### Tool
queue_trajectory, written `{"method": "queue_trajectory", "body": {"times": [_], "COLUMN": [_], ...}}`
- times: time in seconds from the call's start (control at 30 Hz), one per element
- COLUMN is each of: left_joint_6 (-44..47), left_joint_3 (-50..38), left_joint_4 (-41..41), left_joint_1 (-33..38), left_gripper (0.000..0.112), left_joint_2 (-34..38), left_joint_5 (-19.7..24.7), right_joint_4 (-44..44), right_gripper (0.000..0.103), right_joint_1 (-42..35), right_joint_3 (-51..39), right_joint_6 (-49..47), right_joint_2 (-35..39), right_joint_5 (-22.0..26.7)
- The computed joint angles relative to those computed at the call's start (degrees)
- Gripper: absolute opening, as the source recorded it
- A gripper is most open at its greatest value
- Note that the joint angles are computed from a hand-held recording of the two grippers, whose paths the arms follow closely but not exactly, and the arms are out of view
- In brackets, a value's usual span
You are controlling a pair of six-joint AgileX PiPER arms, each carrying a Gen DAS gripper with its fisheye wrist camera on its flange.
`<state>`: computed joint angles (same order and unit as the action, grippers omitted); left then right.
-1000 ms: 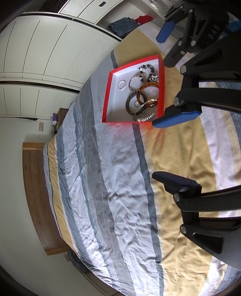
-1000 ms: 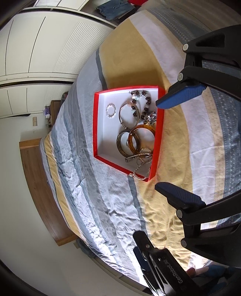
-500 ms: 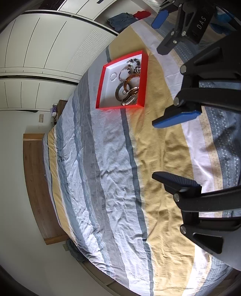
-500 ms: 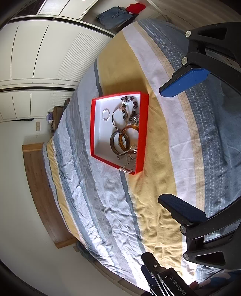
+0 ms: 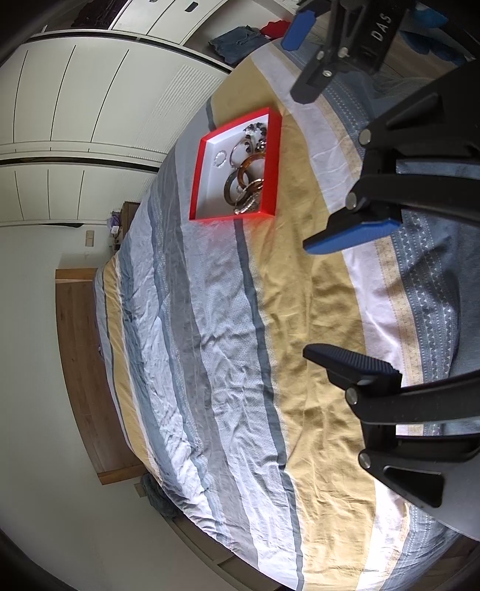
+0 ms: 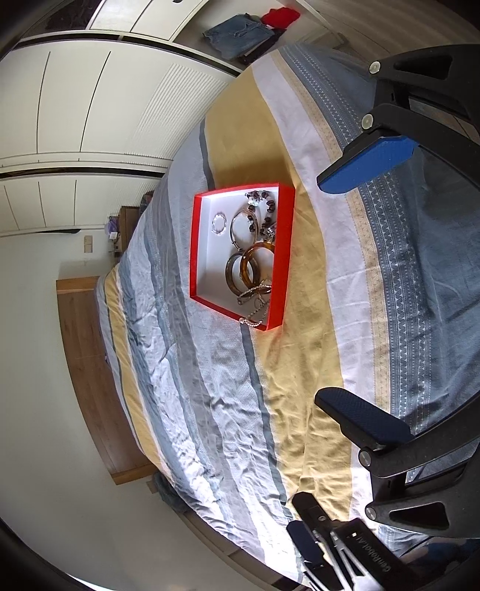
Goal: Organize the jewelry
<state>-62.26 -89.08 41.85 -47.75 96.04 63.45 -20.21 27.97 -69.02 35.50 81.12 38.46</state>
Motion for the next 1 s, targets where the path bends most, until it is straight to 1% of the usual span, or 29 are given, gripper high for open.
{"method": "queue_trajectory", "body": {"times": [0.33, 0.57, 0.73, 1.0], "left_joint_6": [-4.2, -6.1, -7.1, -8.0], "left_joint_3": [3.2, 4.1, 5.4, 6.5], "left_joint_4": [4.5, 6.1, 7.1, 7.8], "left_joint_1": [-3.4, -4.7, -5.6, -6.5], "left_gripper": [0.048, 0.048, 0.048, 0.048], "left_joint_2": [-3.2, -5.1, -6.7, -8.2], "left_joint_5": [2.7, 4.2, 3.9, 3.4], "right_joint_4": [-2.7, -8.2, -11.7, -13.8], "right_gripper": [0.103, 0.103, 0.103, 0.103], "right_joint_1": [2.6, 5.7, 7.6, 9.0], "right_joint_3": [1.7, 2.9, 3.4, 3.9], "right_joint_6": [2.7, 6.7, 9.6, 11.3], "right_joint_2": [-2.3, -4.3, -5.4, -6.6], "right_joint_5": [1.2, 2.4, 3.5, 4.2]}}
